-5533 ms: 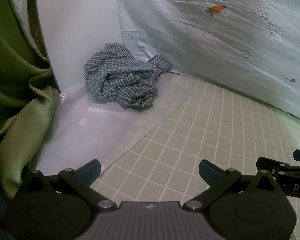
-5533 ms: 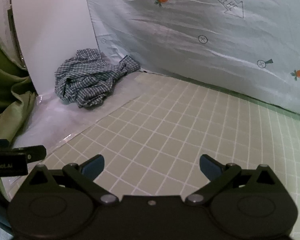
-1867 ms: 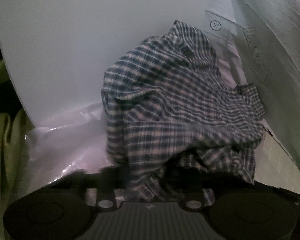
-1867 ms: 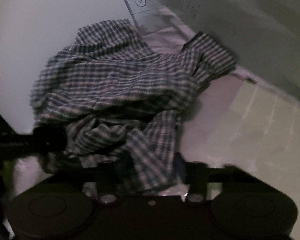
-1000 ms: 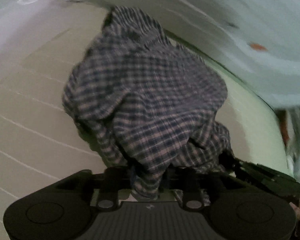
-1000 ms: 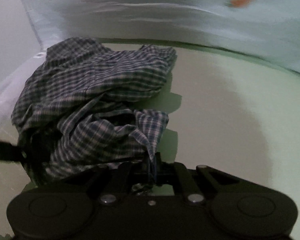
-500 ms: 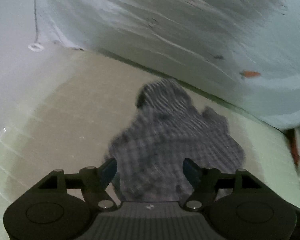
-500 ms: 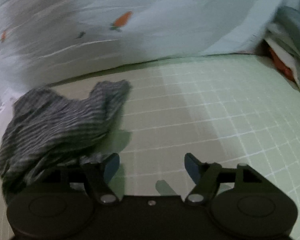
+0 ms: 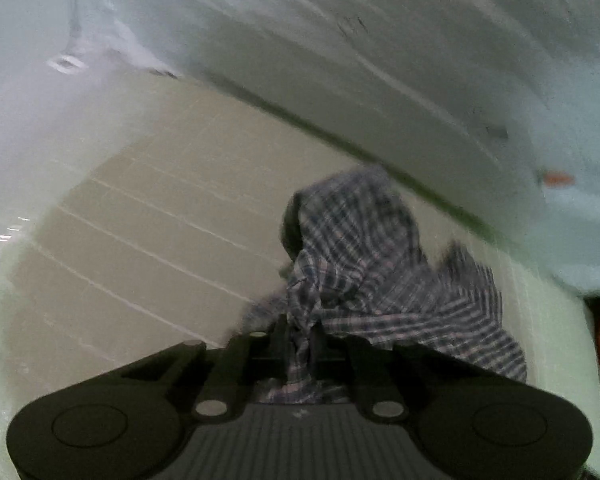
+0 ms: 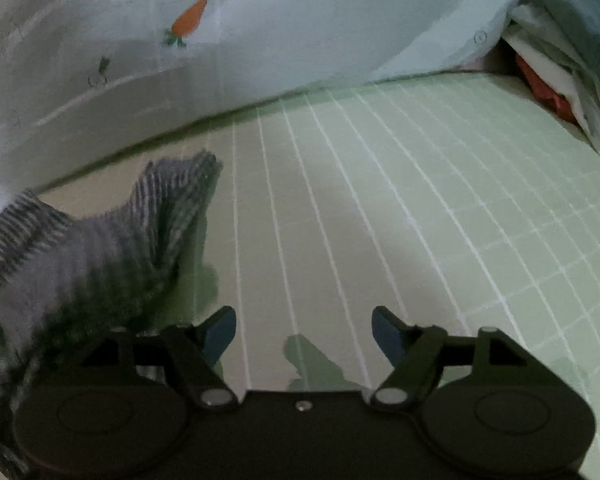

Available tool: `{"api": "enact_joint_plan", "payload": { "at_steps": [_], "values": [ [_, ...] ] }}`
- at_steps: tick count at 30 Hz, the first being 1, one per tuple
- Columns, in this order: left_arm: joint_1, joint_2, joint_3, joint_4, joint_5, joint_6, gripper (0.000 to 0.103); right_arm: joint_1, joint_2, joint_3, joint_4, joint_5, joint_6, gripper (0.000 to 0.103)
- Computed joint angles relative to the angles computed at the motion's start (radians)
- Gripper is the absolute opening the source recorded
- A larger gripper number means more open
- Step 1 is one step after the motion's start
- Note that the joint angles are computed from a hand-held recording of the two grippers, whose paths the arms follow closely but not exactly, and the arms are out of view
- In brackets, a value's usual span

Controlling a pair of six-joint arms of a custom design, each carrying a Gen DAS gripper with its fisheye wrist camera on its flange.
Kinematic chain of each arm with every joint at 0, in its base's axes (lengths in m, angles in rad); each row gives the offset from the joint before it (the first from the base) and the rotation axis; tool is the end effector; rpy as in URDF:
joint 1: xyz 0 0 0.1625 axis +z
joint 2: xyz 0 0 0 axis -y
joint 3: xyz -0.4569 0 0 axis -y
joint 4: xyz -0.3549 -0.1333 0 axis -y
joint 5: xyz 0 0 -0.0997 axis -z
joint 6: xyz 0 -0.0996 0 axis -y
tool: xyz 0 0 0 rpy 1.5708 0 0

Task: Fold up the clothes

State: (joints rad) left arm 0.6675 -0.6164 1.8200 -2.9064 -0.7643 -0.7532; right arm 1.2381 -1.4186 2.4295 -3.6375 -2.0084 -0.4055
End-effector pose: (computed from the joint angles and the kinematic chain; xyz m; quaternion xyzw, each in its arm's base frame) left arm -0.3506 -0.5376 0.0402 0.0430 0.9171 -0.3295 0.2201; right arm -0.0398 -0.3940 0.3557 -0.0786 -0.8467 0.3909 0.3523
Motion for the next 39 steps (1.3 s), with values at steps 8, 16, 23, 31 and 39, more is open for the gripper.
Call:
{"api": "enact_joint_plan", "payload": {
  "at_steps": [8,16,23,31,39],
  "values": [
    [0.018,-0.191,0.193,0.308,0.194,-0.661,0.015,0.018,0.027,-0.007,0.014,-0.035,-0.029,0.076],
    [0.013,-0.223,0.262,0.308,0.16,-0.726,0.046,0.058,0.045,-0.104,0.188,0.059,0.001,0.077],
    [0.031,-0.191,0.24,0.244,0.122,-0.614,0.049,0.08,0.106,-0.255,0.478,0.313,0.137,0.076],
    [0.043,-0.201,0.23,0.306,0.084,-0.615,0.017,0.075,0.101,-0.239,0.499,0.336,0.053,0.0],
    [0.038,-0.198,0.226,0.337,0.079,-0.6,0.016,0.036,-0.04,-0.144,-0.11,-0.054,-0.14,0.0]
  ]
}}
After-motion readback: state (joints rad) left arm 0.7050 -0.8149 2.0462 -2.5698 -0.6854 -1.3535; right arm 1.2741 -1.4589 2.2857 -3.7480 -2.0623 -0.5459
